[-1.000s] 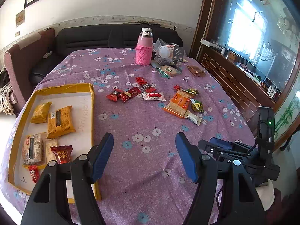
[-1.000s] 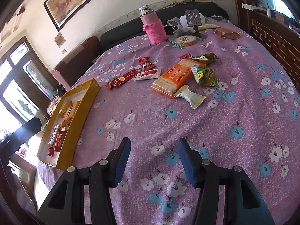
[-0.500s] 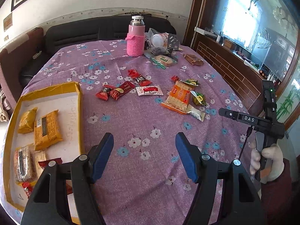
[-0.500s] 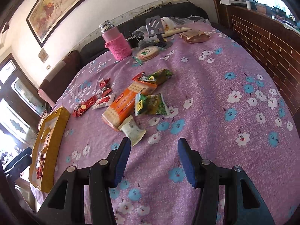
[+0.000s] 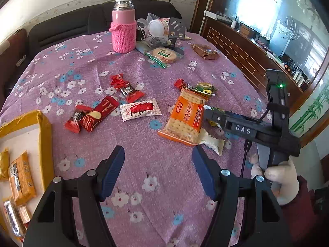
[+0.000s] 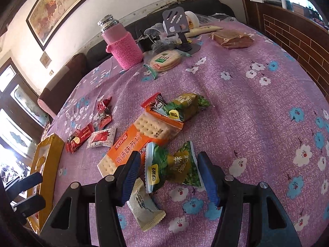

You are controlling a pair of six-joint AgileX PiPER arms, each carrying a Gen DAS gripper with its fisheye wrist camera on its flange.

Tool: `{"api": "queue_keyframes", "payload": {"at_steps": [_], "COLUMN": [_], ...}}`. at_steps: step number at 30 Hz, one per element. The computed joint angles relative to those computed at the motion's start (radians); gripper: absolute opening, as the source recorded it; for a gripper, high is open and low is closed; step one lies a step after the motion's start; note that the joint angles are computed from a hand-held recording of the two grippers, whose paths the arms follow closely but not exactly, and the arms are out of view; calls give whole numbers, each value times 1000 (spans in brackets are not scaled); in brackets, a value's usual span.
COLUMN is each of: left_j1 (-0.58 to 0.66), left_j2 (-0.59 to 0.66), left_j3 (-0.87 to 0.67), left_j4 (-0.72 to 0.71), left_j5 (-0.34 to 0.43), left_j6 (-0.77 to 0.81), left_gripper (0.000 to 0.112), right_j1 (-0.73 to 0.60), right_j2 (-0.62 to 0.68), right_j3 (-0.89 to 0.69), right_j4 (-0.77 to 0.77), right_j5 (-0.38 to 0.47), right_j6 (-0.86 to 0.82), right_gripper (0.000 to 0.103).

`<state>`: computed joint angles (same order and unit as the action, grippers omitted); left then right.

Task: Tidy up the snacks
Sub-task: 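Move both tools toward the orange cracker pack and green snack bag, then grasp the orange cracker pack with the left tool while the right tool grasps a green snack bag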

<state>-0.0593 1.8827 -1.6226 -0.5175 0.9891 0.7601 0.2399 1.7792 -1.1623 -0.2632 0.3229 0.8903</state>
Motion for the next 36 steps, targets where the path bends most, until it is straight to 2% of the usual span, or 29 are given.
{"api": "queue_keyframes", "payload": {"at_steps": [2, 4, 6, 9, 15, 22, 24, 25, 27, 29, 33, 36], "left_j1": [-26, -58, -92, -137, -212, -252, -255, -253, -240, -225, -187, -150], "left_j2": [59, 97, 123, 166, 272, 391, 365, 367, 378, 373, 323, 289], "left_j3": [-74, -119, -146, -194, -310, -455, -393, -397, -424, -419, -344, -315], "left_j4": [14, 38, 57, 83, 164, 210, 200, 196, 182, 170, 134, 78], "left_j5": [30, 31, 18, 7, 5, 85, 36, 42, 70, 74, 30, 35], "left_j6": [-32, -57, -57, -50, -68, -97, -54, -48, -65, -74, -69, -74], "left_gripper": [67, 67, 67, 67, 67, 67, 68, 68, 57, 56, 56, 56], "right_j1": [18, 30, 14, -19, -57, -71, -63, -61, -63, -64, -64, -61], "right_j2": [13, 13, -2, -28, -84, -104, -107, -104, -100, -100, -104, -103], "right_j3": [0, 7, 34, 83, 148, 162, 162, 159, 157, 158, 163, 164], "right_j4": [-97, -205, -201, -135, -53, 97, 30, 21, 63, 53, 24, 7], "right_j5": [11, 22, -18, -90, -163, -186, -186, -183, -184, -185, -193, -196], "right_j6": [87, 187, 199, 166, 110, -37, 22, 29, -9, 5, 34, 50], "right_gripper": [55, 42, 38, 38, 38, 38, 38, 38, 38, 38, 38, 38]}}
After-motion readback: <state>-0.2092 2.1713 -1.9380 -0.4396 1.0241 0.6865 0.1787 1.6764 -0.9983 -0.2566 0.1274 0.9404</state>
